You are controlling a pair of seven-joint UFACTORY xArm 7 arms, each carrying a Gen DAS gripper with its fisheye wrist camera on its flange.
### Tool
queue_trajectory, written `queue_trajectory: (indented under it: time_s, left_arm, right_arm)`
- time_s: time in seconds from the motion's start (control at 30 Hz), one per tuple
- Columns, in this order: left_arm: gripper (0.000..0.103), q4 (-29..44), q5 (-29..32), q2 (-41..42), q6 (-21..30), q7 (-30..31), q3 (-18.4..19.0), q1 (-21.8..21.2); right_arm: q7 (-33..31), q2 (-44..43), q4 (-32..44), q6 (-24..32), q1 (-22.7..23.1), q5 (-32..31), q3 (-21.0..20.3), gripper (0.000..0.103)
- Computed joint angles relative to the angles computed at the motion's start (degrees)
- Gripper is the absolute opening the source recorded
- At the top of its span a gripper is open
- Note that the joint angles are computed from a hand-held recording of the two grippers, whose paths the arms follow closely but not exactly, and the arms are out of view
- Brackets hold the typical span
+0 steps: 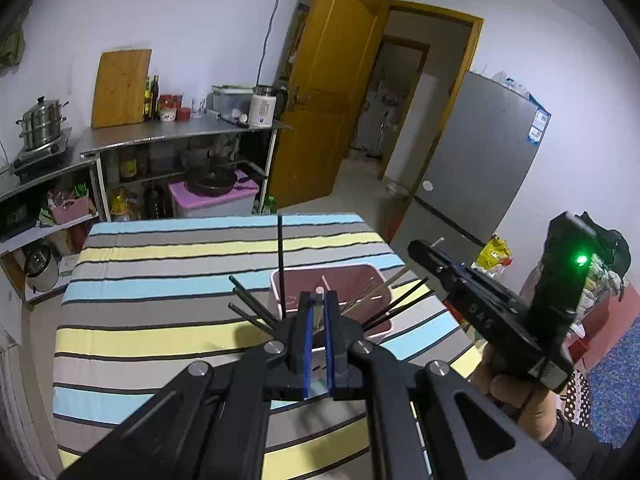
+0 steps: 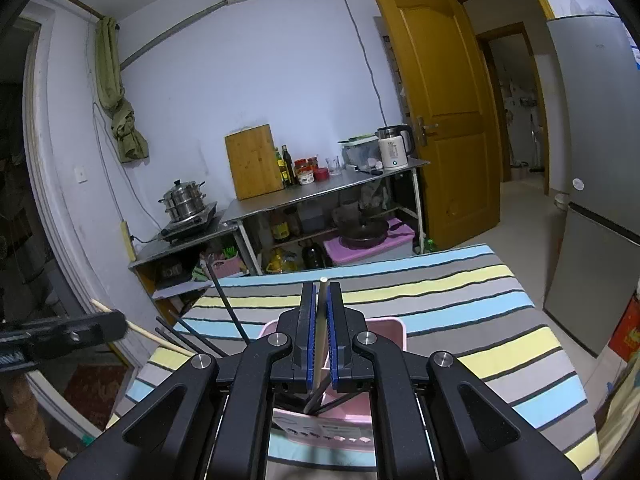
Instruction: Organize utensils
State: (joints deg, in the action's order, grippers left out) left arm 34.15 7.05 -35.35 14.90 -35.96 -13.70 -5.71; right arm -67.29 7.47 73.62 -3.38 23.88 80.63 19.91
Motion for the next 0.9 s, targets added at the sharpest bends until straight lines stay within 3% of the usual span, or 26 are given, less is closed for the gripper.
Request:
queue_trajectory:
  time_s: [0.33, 0.47, 0.57, 0.67, 0.73, 0.9]
  left_arm:
    - [0.006, 0.58, 1.49, 7.67, -2.53, -3.64, -1.28, 2.52]
    - [0.006, 2.29, 4.58, 10.48, -2.47, -6.67, -3.36, 5.1]
    - [0.006, 3.21, 7.57, 11.59, -2.5, -8.4, -4.48, 6.14]
    - [0.015, 2.52, 9.4, 10.38, -2.94, -10.12, -4.74, 6.27]
    - [0.03, 1.5, 10.86, 8.5, -4.04, -12.18, -5.99, 7.54]
    - [0.033, -0.91, 11.57, 2.66, -4.11, -14.07, -7.39, 8.26]
  right_arm:
    - [16.66, 2.46, -2.82, -0.44, 1.16, -19.56, -0.66, 0.005]
    - [20.55, 2.9, -3.37, 1.36, -0.5, -23.85, 0.33, 0.006]
    - [17.44, 2.38, -3.52, 2.21, -4.95, -20.95, 4.93, 0.006]
    - [6.46, 0.85, -3.11, 2.31, -8.78, -10.15, 9.21, 0.021]
    - [3.22, -0.67, -3.41, 2.9, -8.49, -6.41, 8.6, 0.022]
    - [-2.74, -4.73, -5.65, 4.44, -6.48, 1.35, 5.7, 0.022]
